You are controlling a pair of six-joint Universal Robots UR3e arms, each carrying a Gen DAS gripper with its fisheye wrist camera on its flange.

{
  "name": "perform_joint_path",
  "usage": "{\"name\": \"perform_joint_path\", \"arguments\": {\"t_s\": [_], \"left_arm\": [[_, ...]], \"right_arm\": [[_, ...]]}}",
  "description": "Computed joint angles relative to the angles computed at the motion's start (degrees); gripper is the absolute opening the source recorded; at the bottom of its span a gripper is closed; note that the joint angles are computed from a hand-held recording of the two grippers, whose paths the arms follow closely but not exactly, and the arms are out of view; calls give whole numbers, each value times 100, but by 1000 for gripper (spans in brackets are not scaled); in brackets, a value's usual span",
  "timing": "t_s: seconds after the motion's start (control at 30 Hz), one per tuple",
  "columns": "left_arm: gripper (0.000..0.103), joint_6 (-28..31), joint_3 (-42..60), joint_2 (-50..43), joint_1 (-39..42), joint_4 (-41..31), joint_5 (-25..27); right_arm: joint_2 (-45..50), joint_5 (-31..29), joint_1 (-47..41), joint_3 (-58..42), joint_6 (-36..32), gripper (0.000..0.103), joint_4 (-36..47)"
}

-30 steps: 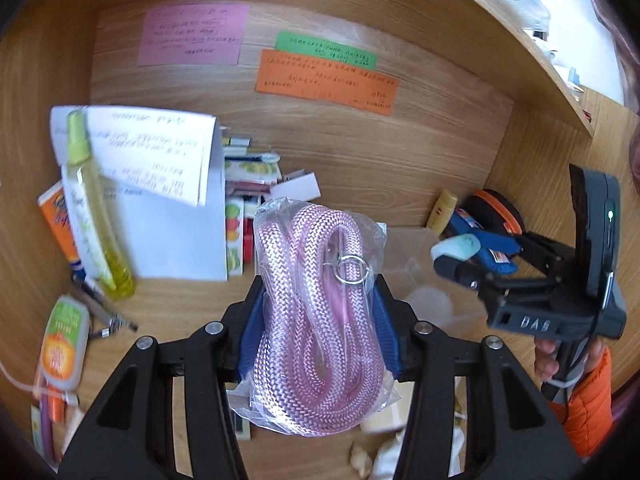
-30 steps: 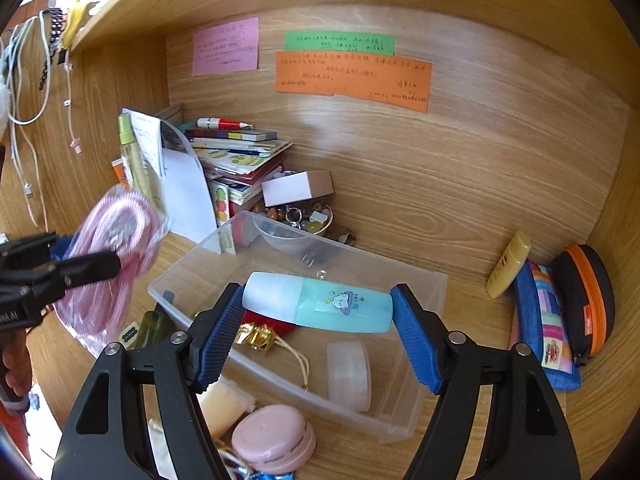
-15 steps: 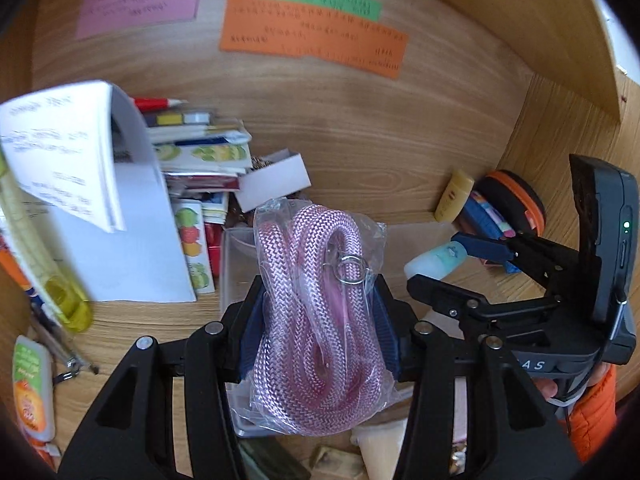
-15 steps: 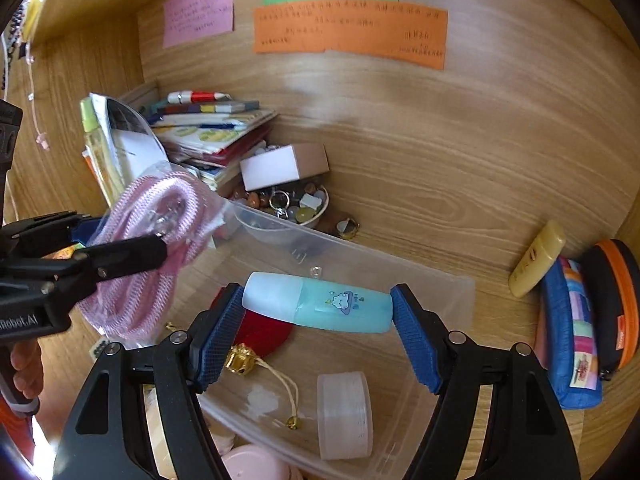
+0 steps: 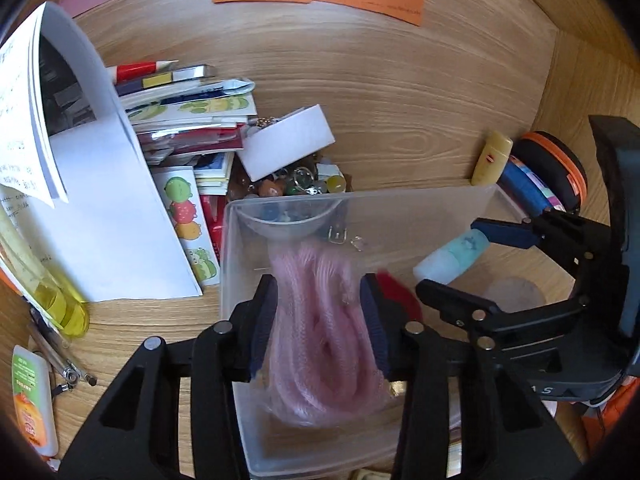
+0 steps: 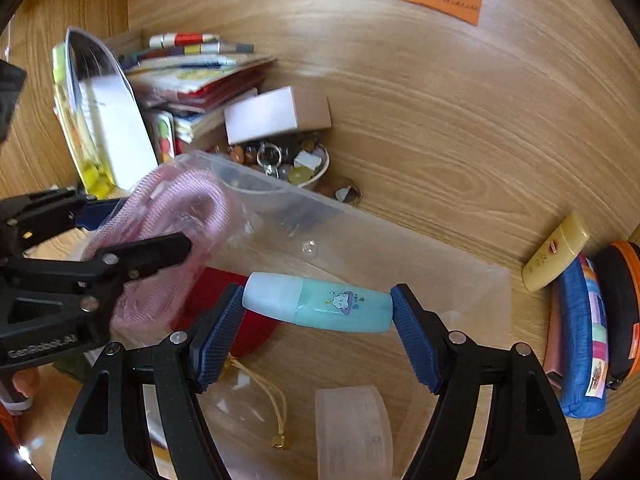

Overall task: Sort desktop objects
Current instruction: 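Carry the pink rope bag and the mint-green tube over the clear box with both tools, then open both tools to drop the rope bag and green tube into the box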

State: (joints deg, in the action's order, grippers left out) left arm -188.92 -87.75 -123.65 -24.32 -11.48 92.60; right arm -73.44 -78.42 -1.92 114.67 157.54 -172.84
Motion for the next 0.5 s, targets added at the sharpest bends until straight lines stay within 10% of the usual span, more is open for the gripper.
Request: {"name": "perform_joint_path", "arguments": {"t_s": [0.5], "left_arm": [[53, -25, -50, 91, -44, 139, 97]], "right_arm": [[-81, -89, 32, 87, -213, 74, 8]]}}
